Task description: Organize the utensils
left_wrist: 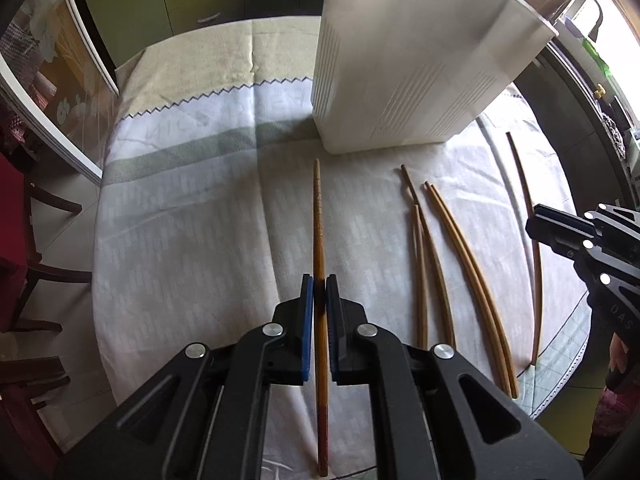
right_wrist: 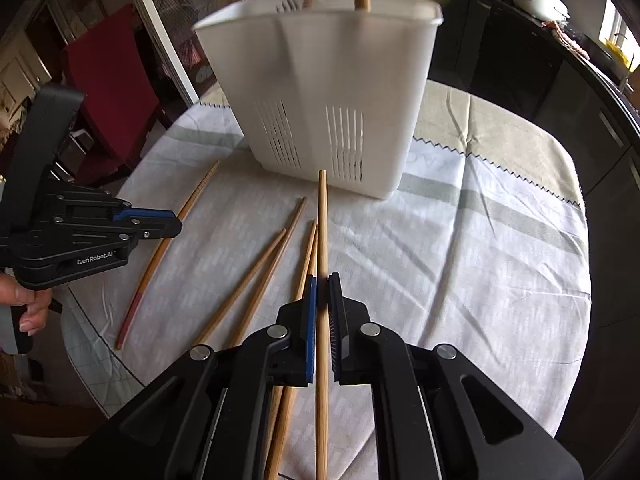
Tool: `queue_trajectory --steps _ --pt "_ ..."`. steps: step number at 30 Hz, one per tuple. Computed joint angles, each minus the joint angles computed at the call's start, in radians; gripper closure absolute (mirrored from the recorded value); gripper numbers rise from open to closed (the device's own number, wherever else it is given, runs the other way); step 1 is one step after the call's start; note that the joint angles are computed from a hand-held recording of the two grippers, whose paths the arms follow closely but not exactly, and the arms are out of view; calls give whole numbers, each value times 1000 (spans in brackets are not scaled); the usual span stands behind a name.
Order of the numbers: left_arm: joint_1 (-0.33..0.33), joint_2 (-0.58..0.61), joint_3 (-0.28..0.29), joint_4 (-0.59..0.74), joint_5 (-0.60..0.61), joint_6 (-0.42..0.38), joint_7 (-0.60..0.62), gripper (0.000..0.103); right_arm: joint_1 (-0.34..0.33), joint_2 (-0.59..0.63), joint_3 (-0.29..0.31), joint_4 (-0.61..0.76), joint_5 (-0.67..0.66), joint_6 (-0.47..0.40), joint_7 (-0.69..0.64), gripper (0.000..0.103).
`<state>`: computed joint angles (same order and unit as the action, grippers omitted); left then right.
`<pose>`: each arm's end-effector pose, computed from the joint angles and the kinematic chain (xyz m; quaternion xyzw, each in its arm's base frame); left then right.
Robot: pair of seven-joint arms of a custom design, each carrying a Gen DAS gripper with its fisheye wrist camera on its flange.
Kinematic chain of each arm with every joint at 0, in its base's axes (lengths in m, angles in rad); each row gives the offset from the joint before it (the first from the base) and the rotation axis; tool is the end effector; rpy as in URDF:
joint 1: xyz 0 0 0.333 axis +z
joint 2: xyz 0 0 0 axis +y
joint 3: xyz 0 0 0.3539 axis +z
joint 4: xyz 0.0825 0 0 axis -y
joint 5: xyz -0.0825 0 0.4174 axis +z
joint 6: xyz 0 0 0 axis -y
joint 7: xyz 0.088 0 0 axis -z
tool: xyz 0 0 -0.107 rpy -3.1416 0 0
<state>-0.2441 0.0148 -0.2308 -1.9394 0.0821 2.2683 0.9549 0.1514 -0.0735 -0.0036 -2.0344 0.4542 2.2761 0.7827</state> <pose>0.5548 -0.2821 0.5317 -0.7316 0.6627 -0.1440 0.0698 0.5835 0.0977 0.5374 -0.8775 0.4118 -0.0504 0.2405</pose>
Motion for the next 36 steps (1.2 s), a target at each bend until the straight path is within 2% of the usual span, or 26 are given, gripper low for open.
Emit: queue_trajectory --steps 8,13,16,25,30,36 --pt "-9 -139 -5 -91 44 118 -43 97 -11 -165 -72 -103 256 61 -173 96" --pt "-15 -192 -14 -122 95 147 -94 97 -14 -242 -112 -180 374 110 -264 96" --pt "-21 -221 -12 -140 97 160 -102 97 -19 -290 -141 -216 422 98 -296 96" --pt "-39 -257 -24 -153 114 141 -108 97 -16 -370 -170 -279 502 124 -377 96" --pt "-49 -271 -28 -160 115 142 -107 97 -14 -409 -175 -318 507 146 -406 96" --pt "-51 -287 -36 -153 137 148 -115 97 -13 -418 -184 -313 496 133 -392 96"
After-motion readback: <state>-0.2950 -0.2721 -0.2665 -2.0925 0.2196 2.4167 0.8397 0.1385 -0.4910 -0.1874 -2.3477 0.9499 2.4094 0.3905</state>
